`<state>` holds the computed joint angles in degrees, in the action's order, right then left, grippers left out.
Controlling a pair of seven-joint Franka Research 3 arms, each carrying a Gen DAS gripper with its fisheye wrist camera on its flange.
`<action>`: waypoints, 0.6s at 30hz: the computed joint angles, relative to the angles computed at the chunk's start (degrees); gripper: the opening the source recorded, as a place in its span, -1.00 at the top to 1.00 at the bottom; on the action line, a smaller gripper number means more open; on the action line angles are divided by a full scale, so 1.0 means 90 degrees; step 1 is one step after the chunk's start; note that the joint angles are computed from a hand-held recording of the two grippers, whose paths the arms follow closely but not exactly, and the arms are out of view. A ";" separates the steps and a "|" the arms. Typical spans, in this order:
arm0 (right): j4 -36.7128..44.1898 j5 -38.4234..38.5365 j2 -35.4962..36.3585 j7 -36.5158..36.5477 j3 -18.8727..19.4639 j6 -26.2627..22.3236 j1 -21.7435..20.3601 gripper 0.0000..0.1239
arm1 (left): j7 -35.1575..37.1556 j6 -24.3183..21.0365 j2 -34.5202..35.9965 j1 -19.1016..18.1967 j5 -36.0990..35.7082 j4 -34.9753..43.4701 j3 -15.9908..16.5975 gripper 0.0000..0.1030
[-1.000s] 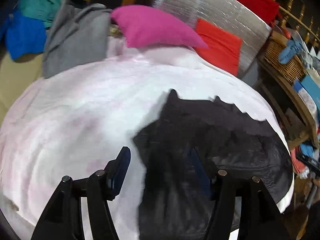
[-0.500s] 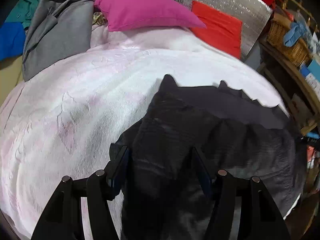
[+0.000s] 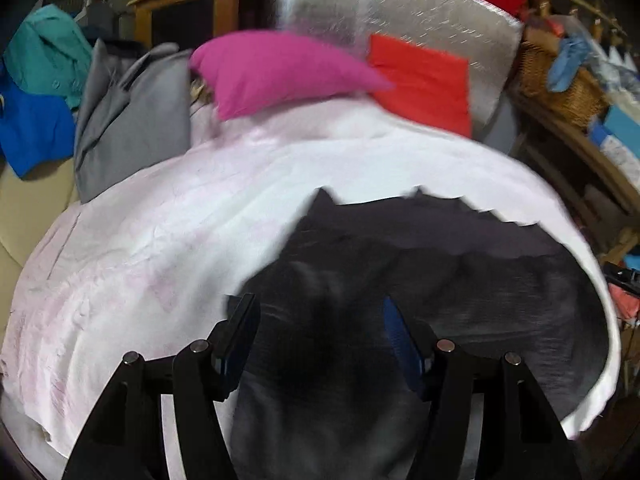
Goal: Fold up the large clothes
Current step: 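Lay the folded jacket flat on the bed with both tools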
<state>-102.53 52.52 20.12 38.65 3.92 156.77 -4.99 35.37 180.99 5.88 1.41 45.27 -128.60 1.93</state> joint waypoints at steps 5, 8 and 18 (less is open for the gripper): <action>-0.0713 0.0195 -0.0299 -0.0528 0.0068 0.0247 0.0240 -0.17 | -0.0862 -0.0375 0.0227 -0.0473 0.1051 0.0156 0.0026 -0.27; -0.0482 -0.0687 0.0181 0.0425 -0.0247 0.0153 0.0515 -0.17 | -0.0062 -0.0942 0.0620 -0.0339 0.0114 0.0330 -0.0373 -0.30; -0.0450 0.0143 -0.0009 -0.0296 0.0340 0.0400 0.0085 -0.17 | 0.0098 -0.0709 0.0340 -0.0360 -0.0336 0.0256 -0.0341 -0.30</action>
